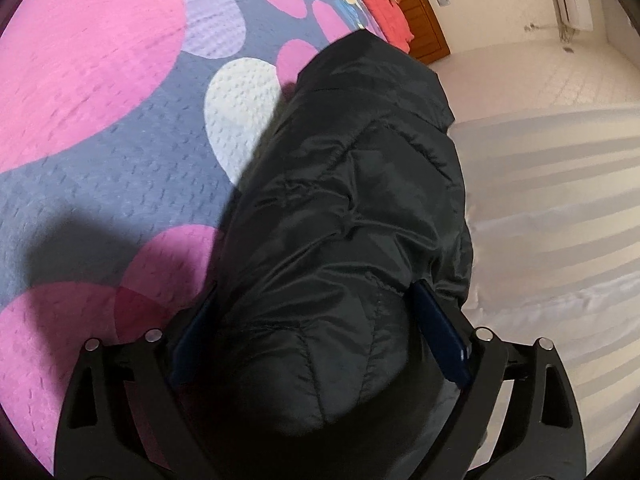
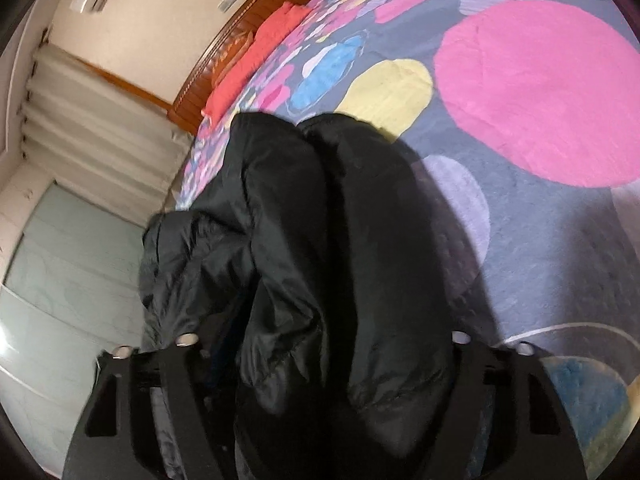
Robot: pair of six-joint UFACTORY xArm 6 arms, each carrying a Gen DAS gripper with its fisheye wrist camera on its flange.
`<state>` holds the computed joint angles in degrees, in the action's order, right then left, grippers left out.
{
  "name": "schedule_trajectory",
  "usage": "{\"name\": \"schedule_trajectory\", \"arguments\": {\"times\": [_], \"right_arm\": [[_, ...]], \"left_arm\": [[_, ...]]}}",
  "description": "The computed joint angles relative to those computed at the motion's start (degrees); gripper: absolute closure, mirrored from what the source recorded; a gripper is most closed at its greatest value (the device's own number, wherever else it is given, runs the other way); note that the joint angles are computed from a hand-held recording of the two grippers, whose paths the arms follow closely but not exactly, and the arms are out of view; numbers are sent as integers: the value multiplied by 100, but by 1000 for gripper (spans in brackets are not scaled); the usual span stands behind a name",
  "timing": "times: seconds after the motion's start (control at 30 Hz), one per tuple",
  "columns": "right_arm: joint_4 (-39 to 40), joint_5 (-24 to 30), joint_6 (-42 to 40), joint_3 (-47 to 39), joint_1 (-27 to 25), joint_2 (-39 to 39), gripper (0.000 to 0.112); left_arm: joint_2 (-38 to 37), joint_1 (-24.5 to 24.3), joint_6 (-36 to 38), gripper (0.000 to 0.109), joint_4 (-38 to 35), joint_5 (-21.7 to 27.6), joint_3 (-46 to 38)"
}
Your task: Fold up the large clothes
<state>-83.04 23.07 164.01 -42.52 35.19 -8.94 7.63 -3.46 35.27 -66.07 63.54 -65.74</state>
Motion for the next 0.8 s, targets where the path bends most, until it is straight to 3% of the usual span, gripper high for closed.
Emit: {"name": "schedule_trajectory", "arguments": {"times": [0.17, 0.27, 0.5, 0.8], "right_arm": [[-417, 84, 582, -130, 155, 133, 69], [-124, 320, 261, -215, 321, 116, 75], [-412, 437, 363, -763, 475, 537, 79], [-1172, -201, 768, -2098, 48, 1688, 80]], "left_arm": [[-71, -76, 132, 30, 41, -26, 30], [-121, -54, 162, 34, 75, 46, 7], [-95, 314, 359, 35, 174, 179, -175], [401, 693, 209, 36, 421, 291, -1114]]}}
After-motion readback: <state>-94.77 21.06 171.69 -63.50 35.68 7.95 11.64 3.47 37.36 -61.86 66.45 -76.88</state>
